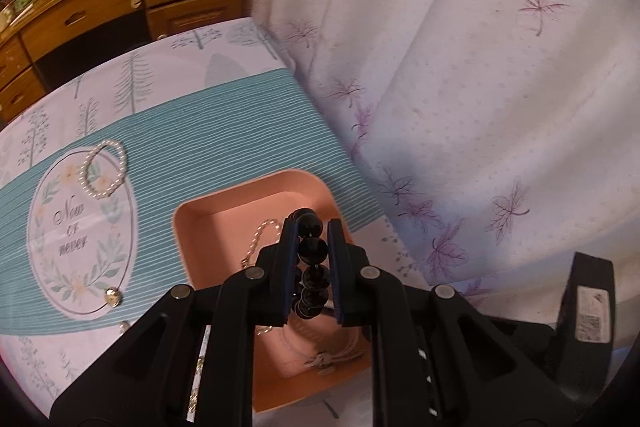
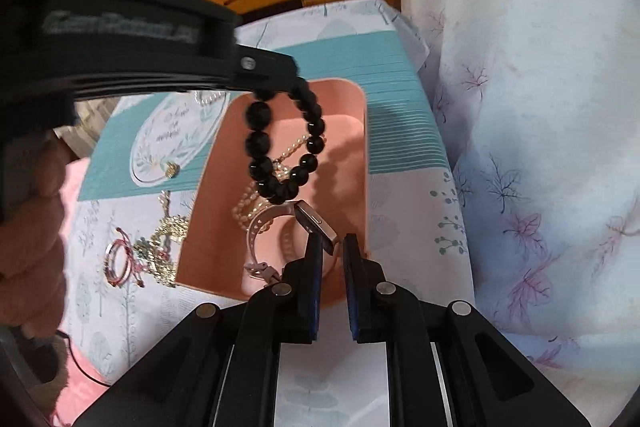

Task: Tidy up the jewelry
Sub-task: 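Lower the watch and black bead bracelet into the peach tray and open both tools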

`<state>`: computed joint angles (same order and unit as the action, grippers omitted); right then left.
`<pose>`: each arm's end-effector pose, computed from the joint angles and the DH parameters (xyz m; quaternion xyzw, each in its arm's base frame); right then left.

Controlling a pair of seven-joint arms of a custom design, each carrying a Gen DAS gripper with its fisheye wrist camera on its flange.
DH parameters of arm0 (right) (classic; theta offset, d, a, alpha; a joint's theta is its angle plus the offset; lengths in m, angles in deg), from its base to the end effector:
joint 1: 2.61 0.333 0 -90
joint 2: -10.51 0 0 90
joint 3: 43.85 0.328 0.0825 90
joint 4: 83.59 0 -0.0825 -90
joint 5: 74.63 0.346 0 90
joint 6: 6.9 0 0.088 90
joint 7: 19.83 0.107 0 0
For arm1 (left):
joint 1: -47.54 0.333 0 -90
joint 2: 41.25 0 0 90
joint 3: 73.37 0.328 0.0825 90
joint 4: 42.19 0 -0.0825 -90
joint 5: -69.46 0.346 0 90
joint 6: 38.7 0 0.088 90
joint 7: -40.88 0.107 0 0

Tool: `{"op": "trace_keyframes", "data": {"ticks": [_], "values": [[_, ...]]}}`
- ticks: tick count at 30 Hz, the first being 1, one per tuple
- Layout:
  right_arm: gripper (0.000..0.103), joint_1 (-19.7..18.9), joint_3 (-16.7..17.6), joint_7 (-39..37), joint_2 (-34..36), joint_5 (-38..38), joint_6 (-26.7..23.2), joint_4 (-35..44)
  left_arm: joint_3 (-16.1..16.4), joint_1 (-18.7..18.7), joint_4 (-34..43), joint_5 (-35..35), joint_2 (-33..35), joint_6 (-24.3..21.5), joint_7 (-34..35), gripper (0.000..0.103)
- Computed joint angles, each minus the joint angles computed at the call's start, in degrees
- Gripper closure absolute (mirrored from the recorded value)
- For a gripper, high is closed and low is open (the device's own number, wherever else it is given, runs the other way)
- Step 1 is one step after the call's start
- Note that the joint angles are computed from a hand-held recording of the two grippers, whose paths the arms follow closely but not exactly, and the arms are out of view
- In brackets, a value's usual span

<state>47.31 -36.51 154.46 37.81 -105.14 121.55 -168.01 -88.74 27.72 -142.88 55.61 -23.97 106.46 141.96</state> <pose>0.4010 0.5642 0.4631 -0.6049 0.7569 -0.1181 0.2173 0.5404 -0.3542 0.4829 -0.4447 0.8547 -0.2669 0.0215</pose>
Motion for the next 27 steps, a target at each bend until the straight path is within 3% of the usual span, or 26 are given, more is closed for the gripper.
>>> {"op": "trace_keyframes", "data": {"ticks": [4,6,8,10,12,14,19,27], "values": [[0.089,1.17,-0.53,3.95,-1.24,-1.82,-0.48,-1.2,1.57,-1.72,-0.41,4.63,1.46,1.8,-1.35,0.091],[0.078,1.34,-0.35,4.79,-1.7,-2.43,-0.75,-1.57,3.05,-2.99,-0.69,8.94,1.95,2.04,-3.63,0.09],[0.076,1.87,-0.34,5.85,-1.91,-3.56,-1.42,-1.5,3.39,-3.0,-0.65,10.65,2.3,0.94,-4.81,0.089],[0.075,2.06,-0.22,6.53,-2.05,-4.29,-1.7,-1.36,2.52,-1.82,-1.15,9.3,1.98,-0.02,-4.23,0.083],[0.075,2.17,-0.09,7.47,-2.33,-4.97,-1.04,-1.64,1.74,-0.57,-2.59,7.22,0.92,-0.08,-3.26,0.064],[0.075,2.32,0.08,7.68,-2.31,-5.56,-0.77,-1.28,1.24,0.34,-5.46,5.67,-1.13,1.82,-2.02,0.055],[0.075,3.32,0.04,7.19,-1.41,-6.85,-2.29,0.7,1.17,1.16,-11.49,4.41,-6.3,4.86,-1.22,0.054],[0.075,3.64,0.18,8.21,-1.22,-6.81,-0.82,-0.04,1.32,2.57,-20.61,2.92,-14.15,9.27,-1.23,0.054]]}}
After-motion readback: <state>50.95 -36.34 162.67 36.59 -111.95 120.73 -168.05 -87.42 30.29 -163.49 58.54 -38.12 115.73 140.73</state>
